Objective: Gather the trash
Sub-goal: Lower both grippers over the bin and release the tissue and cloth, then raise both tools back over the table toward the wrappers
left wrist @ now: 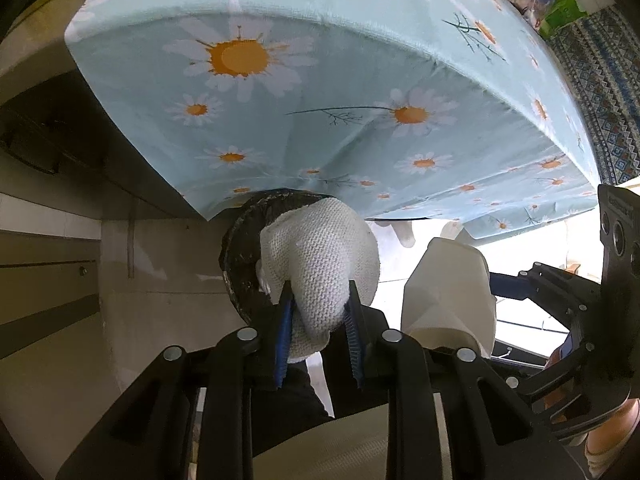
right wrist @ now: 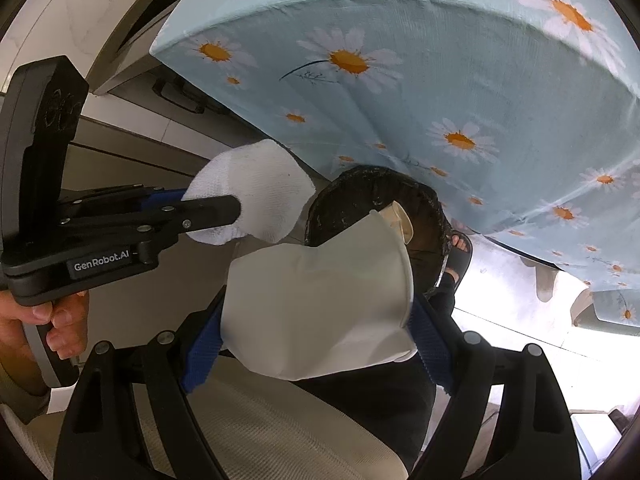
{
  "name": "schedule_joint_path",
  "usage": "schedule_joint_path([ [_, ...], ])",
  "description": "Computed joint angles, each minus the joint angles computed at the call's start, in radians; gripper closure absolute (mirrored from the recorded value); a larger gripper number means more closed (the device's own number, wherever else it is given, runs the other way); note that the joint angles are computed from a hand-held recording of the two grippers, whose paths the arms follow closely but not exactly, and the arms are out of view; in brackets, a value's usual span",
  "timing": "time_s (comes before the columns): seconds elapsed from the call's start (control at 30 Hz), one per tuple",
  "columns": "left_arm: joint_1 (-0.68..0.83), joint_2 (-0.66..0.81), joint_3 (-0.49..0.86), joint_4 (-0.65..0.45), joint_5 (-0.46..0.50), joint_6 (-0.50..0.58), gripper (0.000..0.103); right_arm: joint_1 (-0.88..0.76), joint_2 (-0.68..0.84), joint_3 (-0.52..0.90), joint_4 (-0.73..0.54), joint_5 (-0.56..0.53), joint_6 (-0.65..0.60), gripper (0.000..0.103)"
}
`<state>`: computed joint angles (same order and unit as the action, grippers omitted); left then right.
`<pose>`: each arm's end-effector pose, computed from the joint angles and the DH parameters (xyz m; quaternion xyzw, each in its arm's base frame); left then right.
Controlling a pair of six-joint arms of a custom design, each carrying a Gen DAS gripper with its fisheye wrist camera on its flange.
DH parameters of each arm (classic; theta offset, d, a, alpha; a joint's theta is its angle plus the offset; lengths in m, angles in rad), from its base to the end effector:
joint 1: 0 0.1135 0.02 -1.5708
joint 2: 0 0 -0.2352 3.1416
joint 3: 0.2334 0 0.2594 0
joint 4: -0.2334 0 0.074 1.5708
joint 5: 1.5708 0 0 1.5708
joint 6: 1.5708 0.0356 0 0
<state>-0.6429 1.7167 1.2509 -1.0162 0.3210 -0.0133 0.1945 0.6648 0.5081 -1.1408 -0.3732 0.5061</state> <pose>0.2463 -0.1985 0.1791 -0.3121 -0.9355 0.1653 0.0100 0.1176 0.0364 0.1753 0.1261 0.9656 0.2186 0.0627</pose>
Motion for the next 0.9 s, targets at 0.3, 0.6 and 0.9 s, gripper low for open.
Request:
schedule_joint_path([
  [0.3, 0.012, 0.045, 0.044, -0.020, 0.012, -0.026, 0.065, -0.128, -0.018, -0.011, -0.018, -0.050, -0.065, 0.011],
  [0.6, 0.008, 0.041, 0.061, -0.022, 0.005, -0.046, 0.065, -0.170, -0.020, 0.027, -0.057, -0.060, -0.096, 0.011],
  [0.9, 0.020, 0.013, 0.062, -0.034, 0.011, -0.035, 0.065, -0.145, -0.025, 0.063, -0.071, -0.036, -0.070, 0.011],
])
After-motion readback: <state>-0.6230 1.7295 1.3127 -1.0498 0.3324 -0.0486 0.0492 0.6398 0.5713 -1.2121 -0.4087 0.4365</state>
